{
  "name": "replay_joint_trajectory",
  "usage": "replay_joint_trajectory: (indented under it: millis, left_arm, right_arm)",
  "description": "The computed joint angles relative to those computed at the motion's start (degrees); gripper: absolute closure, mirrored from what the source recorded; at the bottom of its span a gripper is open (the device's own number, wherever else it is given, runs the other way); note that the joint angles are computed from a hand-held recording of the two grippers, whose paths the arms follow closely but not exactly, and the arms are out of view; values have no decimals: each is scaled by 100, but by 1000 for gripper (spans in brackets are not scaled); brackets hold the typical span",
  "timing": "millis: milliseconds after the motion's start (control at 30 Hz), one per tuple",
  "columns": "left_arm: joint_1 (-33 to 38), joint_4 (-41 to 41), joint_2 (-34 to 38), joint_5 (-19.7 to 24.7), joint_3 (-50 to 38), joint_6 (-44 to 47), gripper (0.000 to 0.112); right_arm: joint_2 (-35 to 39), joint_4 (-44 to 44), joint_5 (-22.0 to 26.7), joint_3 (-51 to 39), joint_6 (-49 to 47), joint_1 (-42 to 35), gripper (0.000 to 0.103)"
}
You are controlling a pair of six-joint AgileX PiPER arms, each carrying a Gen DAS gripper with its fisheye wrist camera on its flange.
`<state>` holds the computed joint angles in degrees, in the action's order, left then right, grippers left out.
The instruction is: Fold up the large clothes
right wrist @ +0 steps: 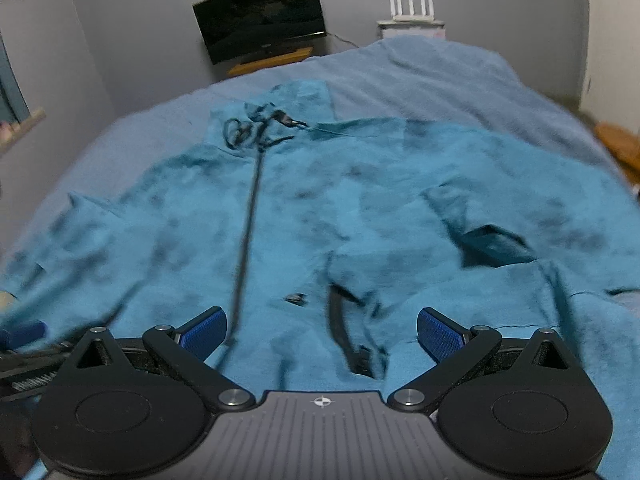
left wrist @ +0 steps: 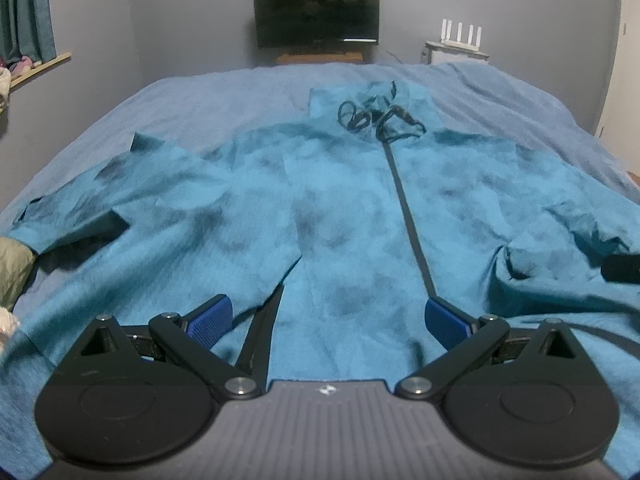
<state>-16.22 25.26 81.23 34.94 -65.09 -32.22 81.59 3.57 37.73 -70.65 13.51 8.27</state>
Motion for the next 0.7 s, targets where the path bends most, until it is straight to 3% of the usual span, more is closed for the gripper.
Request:
replay_joint_trajectory:
  millis: [100, 200, 267, 400, 500, 567, 633, 700]
  left_arm:
    - [-23, 153, -52, 74, -224, 112, 9]
    - [-4, 111, 30, 318, -762, 579, 9]
    - [119, -128, 143, 385, -1157, 1059, 9]
    - [185, 197, 417, 352, -1673, 1247, 9]
    - [302, 369, 567, -45, -1779, 1289, 9]
    - [483, 17, 770, -147, -1972, 1578, 9]
    - [677, -668, 1067, 33, -2281, 2047, 9]
    - [830, -1203, 1385, 350, -2566, 2363, 9]
  right_arm:
    - [-187, 1024, -243, 120, -627, -438, 0]
    - [-359, 2635, -339, 156, -1855, -1129, 0]
    - [-376, 2994, -241, -67, -2094, -1454, 0]
    - [-345, 2265, -200, -724, -2077, -1777, 0]
    - [-314, 1438, -399, -1004, -1950, -1917, 0]
    - [-266, 1449, -618, -1029, -2434, -2212, 0]
    - [-95, 1801, -579, -1155, -3110, -2620, 0]
    - [189, 1421, -349, -1449, -2915, -2858, 0]
